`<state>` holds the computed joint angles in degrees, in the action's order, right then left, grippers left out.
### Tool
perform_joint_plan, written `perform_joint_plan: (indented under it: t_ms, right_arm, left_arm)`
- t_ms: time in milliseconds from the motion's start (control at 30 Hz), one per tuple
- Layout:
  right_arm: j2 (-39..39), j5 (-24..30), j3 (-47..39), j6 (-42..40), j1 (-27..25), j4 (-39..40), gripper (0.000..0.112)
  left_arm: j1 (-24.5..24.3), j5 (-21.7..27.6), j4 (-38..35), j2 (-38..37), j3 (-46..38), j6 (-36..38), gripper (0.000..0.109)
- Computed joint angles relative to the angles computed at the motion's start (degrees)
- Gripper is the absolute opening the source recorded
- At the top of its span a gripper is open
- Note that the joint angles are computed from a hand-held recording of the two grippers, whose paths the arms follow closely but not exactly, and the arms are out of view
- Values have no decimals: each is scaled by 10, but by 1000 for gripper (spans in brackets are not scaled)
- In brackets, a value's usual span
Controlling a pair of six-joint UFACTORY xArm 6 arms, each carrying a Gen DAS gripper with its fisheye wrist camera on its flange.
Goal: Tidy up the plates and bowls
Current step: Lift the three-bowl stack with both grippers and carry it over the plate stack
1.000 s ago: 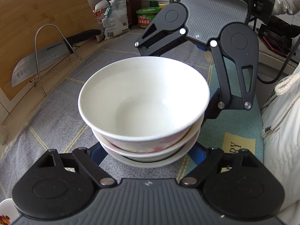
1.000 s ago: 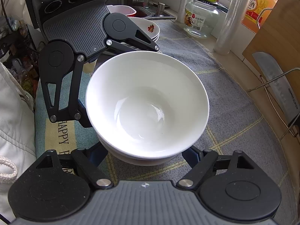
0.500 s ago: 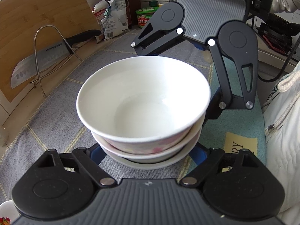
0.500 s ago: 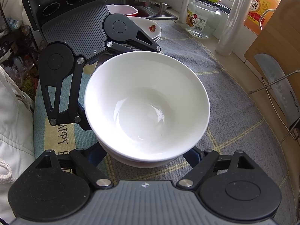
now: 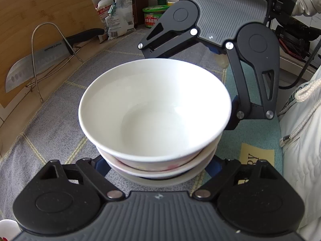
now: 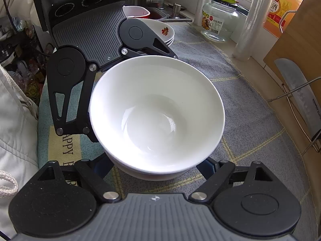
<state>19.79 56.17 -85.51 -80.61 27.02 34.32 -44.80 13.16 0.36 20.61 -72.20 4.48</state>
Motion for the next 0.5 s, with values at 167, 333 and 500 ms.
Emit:
perform_joint_plan:
  t_ms: [167,333,500]
  right_arm:
    - [-7,-1,8,-5,1,3,90]
    - [-16,10,6,-4,4,2,90]
    - [-19,22,-8,1,14,-1,90]
  left_arm:
    - [-1,4,0,-3,0,-6,90]
    - [-3,6,35,-26,19,-48,90]
    - [-1,21,98,-63,44,-111,90]
